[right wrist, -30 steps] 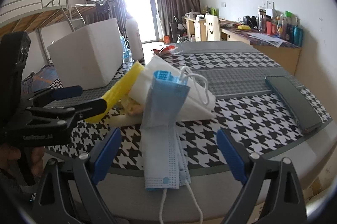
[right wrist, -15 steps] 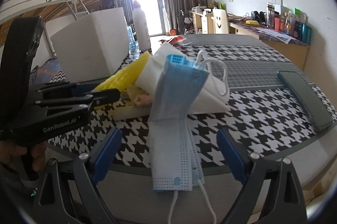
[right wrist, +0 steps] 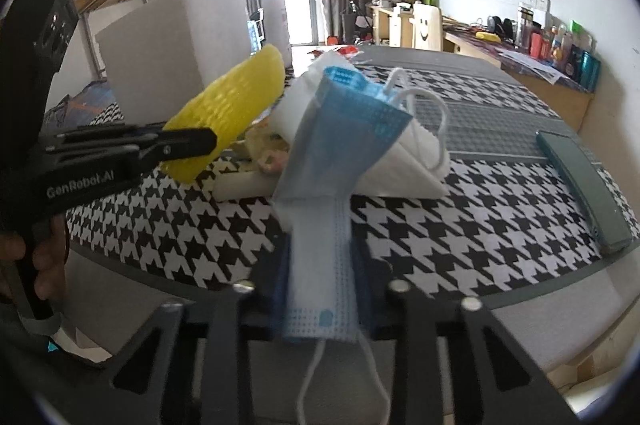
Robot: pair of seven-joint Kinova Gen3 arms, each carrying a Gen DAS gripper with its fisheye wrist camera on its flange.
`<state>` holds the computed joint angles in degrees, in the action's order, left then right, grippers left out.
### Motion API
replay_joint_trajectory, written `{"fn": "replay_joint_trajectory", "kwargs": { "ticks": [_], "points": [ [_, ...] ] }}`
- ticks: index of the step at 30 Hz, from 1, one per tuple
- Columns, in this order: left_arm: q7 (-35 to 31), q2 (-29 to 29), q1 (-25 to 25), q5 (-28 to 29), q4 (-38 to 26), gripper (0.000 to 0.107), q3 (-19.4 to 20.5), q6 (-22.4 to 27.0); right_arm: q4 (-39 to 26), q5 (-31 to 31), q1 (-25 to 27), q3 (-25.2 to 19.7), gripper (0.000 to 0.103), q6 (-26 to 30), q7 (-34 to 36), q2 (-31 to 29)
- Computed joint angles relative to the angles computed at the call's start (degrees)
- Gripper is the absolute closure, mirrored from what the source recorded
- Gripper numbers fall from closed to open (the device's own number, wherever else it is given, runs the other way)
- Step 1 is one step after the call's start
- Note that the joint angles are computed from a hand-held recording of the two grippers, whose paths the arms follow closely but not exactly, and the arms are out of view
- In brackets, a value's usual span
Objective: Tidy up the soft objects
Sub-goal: 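Grasp the yellow foam net with the left tool while the right tool grasps the blue face mask, then carry the foam net and mask in both tools over the white foam box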
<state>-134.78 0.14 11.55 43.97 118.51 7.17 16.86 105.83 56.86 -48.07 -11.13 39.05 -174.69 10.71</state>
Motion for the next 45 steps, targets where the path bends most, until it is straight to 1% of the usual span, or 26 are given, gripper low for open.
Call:
{"fn": "replay_joint_trajectory", "kwargs": {
  "ticks": [3,4,8,11,13,17,21,24,28,32,40,41,45],
  "points": [
    [-5.5,-1.3,-0.4,5.5,1.2,0.094,-1.1,0.7,-0.3,0.0,-0.6,-0.4,0.082,0.8,0.5,0.1],
    [-7.4,-2.1,-0.3,7.3,1.8,0.094,-1.6,0.8,-0.1,0.5,-0.8,-0.3,0.083,0.8,-0.1,-0.1],
    [-12.7,-4.3,0.9,12.3,3.4,0.094,-4.2,1.0,0.5,2.7,-1.5,-0.9,0.084,1.3,-2.8,-1.5],
    [-16.3,-6.2,1.8,15.4,4.7,0.094,-5.8,0.8,0.0,4.1,-1.8,-1.8,0.084,2.7,-4.1,-2.0],
    [-17.4,-6.8,2.1,16.2,5.1,0.096,-6.8,1.4,0.1,4.8,-1.8,-2.2,0.084,2.9,-4.9,-2.3],
    [-21.4,-8.6,2.6,19.5,6.5,0.097,-8.8,2.4,-0.7,6.0,-2.2,-3.1,0.084,4.4,-5.7,-2.5],
    [-21.0,-10.2,2.4,19.4,6.8,0.097,-9.0,2.1,-1.8,6.9,-2.9,-3.8,0.084,5.7,-5.7,-2.3],
    [-19.6,-10.9,2.6,18.1,6.8,0.097,-9.4,2.0,-2.6,6.9,-2.8,-3.7,0.084,5.4,-5.2,-2.1],
    [-14.2,-11.9,2.8,13.0,6.7,0.097,-8.6,-0.2,-3.2,7.5,-2.6,-3.5,0.083,4.4,-5.0,-2.1],
    [-11.0,-13.0,4.3,10.1,6.6,0.097,-10.0,-1.7,-3.9,8.1,-2.2,-3.2,0.083,3.3,-4.5,-2.1],
    [-9.9,-14.8,9.6,7.1,5.8,0.097,-17.1,-1.4,-5.9,9.3,-1.9,-2.6,0.083,1.8,-2.9,-1.7],
    [-9.0,-14.7,9.5,6.4,5.2,0.097,-16.9,-1.3,-6.2,9.3,-1.8,-2.5,0.083,1.6,-2.6,-1.6],
    [-8.2,-14.8,10.8,5.2,4.0,0.097,-18.5,-1.1,-7.1,9.5,-1.8,-2.1,0.083,0.6,-1.8,-1.3]
  ]
}}
